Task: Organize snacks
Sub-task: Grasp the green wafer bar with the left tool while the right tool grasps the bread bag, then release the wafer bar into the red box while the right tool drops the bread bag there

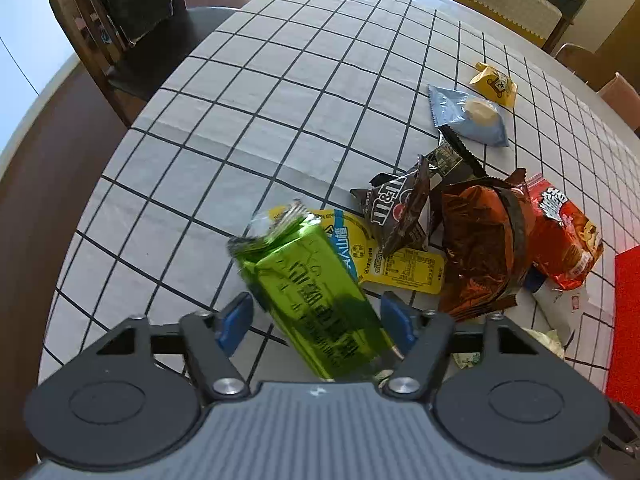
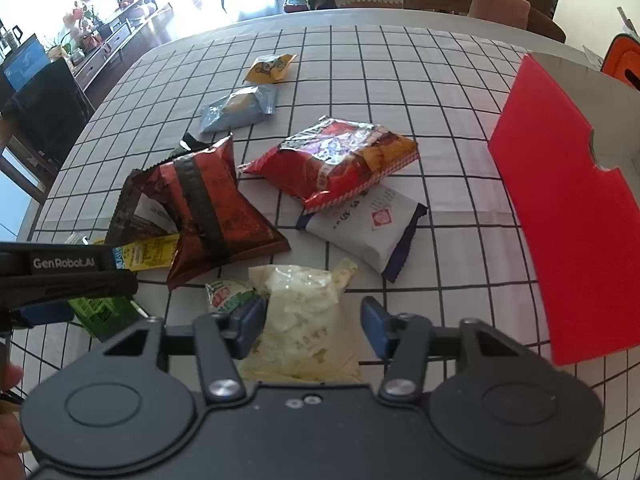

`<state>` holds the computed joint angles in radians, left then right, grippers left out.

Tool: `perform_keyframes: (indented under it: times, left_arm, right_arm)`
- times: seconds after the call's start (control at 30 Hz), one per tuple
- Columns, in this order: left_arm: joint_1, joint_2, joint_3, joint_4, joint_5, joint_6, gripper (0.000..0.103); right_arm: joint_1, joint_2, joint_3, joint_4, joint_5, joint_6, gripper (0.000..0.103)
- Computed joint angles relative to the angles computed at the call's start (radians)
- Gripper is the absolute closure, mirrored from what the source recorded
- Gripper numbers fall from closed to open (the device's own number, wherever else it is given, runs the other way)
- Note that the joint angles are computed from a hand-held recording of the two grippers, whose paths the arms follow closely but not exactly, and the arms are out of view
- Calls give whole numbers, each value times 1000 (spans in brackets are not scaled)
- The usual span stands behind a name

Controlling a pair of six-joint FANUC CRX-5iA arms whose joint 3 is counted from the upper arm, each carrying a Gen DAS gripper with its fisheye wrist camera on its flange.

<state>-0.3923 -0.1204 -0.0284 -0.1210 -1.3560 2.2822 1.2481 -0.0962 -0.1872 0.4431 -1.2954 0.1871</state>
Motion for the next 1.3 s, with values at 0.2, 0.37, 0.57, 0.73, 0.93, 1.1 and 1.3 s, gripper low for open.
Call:
perform_keyframes:
  times: [0.2, 0.37, 0.57, 0.73, 0.93, 1.1, 1.3]
  left_arm:
    - [37, -41, -61, 54, 61, -16, 49]
    - [51, -70, -99, 76, 95, -35, 56]
    - [81, -119, -152, 127, 126, -91, 57]
    - [123, -179, -216, 198, 153, -158, 63]
    - [149, -232, -270, 239, 182, -225, 70]
    - [218, -299, -343, 360, 225, -325, 85]
    - [205, -318, -351, 379, 233, -376, 86]
  right_arm:
    - [9, -17, -15, 4, 9, -8, 66]
    - [22, -21, -19, 14, -12, -8, 68]
    - [48, -43, -28, 20, -45, -32, 68]
    - [74, -73, -37, 21, -69, -62, 68]
    - [105, -89, -45, 34, -101, -86, 68]
    - [133, -108, -52, 55, -123, -103, 68]
    - [170, -135, -58, 88, -154, -132, 69]
